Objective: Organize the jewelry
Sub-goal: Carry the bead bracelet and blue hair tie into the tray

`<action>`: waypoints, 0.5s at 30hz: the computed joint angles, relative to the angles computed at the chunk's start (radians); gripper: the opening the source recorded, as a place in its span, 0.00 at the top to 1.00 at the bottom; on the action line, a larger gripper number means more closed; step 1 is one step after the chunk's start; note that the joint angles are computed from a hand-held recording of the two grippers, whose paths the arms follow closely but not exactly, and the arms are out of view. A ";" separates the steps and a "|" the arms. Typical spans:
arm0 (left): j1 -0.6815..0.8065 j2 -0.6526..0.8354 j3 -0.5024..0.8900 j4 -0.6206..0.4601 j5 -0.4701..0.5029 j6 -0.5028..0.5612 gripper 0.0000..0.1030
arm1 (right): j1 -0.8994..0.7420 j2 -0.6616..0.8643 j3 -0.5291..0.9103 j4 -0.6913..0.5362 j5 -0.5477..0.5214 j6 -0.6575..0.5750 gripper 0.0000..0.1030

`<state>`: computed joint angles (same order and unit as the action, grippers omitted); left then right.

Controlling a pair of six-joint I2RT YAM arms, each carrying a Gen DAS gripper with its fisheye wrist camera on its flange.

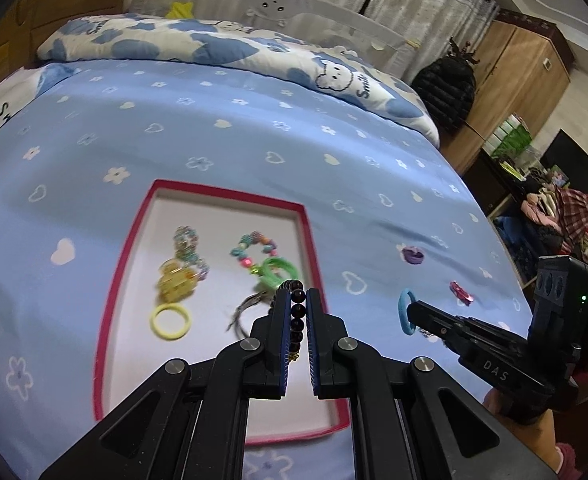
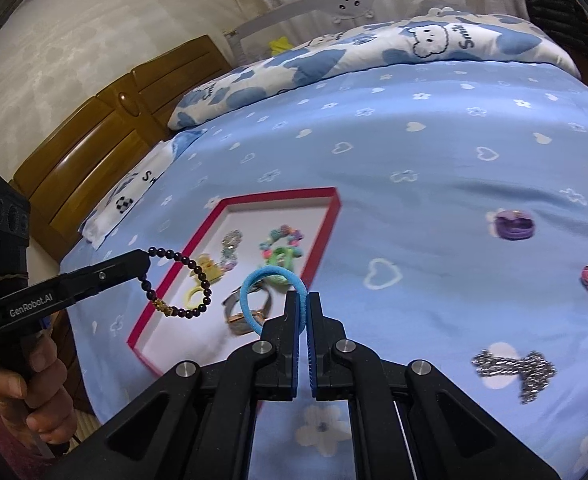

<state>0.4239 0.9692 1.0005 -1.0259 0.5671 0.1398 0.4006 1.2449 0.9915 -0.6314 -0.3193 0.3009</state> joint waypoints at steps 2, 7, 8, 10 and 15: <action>0.042 -0.001 -0.001 -0.021 0.015 0.032 0.94 | 0.028 0.005 0.003 0.005 0.008 0.012 0.97; 0.120 0.014 0.002 -0.053 0.049 0.089 0.94 | 0.097 0.025 0.012 0.015 0.025 0.038 0.97; 0.131 0.017 0.001 -0.058 0.054 0.098 0.94 | 0.111 0.030 0.014 0.018 0.029 0.040 0.97; 0.153 0.026 0.000 -0.064 0.062 0.121 0.94 | 0.135 0.042 0.018 0.021 0.036 0.045 0.97; 0.191 0.045 -0.010 -0.074 0.072 0.153 0.94 | 0.187 0.076 0.022 0.033 0.051 0.054 0.97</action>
<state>0.6146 1.0139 0.9903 -1.0996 0.6393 0.2925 0.5880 1.3209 1.0137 -0.5987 -0.2680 0.3553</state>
